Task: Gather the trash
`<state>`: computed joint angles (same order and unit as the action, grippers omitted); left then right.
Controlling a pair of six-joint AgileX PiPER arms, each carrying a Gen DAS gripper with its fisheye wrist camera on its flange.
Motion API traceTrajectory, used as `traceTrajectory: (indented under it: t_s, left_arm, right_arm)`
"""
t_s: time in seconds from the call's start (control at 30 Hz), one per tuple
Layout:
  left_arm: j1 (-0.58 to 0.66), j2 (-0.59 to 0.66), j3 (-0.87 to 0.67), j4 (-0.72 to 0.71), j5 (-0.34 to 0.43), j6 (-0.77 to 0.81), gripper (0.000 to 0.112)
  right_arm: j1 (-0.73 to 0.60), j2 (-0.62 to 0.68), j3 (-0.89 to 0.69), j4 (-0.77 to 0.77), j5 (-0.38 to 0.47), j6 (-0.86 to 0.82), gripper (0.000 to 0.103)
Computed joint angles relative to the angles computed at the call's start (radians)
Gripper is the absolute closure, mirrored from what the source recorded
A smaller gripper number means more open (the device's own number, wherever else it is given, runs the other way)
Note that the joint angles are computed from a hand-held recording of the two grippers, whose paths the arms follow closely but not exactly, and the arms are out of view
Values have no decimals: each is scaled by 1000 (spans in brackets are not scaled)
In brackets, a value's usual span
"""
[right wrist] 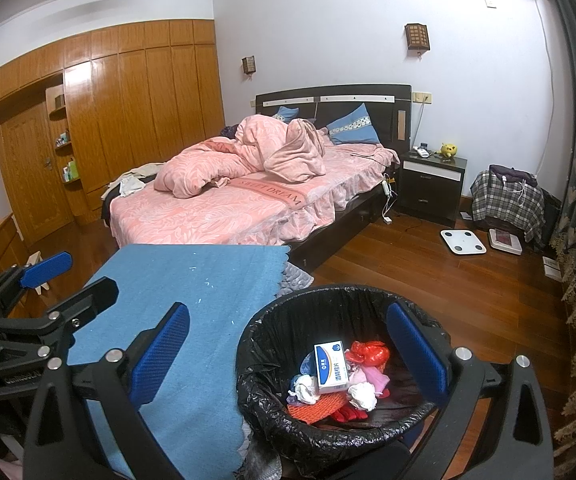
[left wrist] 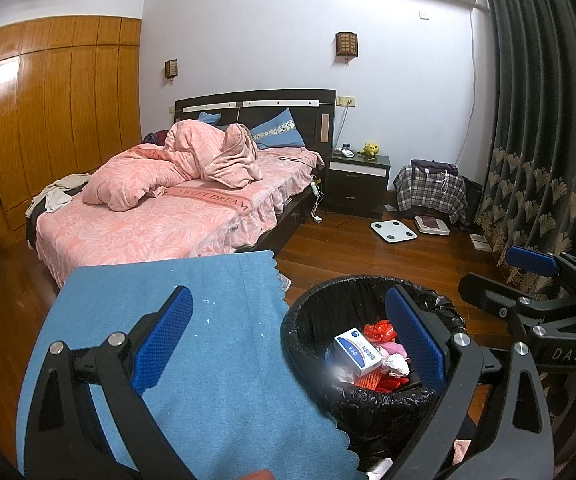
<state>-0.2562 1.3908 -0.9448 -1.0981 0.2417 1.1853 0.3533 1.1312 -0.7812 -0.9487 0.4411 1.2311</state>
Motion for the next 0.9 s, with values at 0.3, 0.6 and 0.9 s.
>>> traceTrajectory:
  t_s: [0.3,0.6,0.9]
  left_arm:
    - [1,0,-1,2,2,-2,18]
    - [2,1,-3,6,3,-6,18]
    - [2,2,-5,18,4,-19,18]
  right_arm:
    - [0,-1,3,-3,-1,3,6]
    - [-1,0,2,-2,-1,3,6]
    - [0,1,-1,3,0,-2,6]
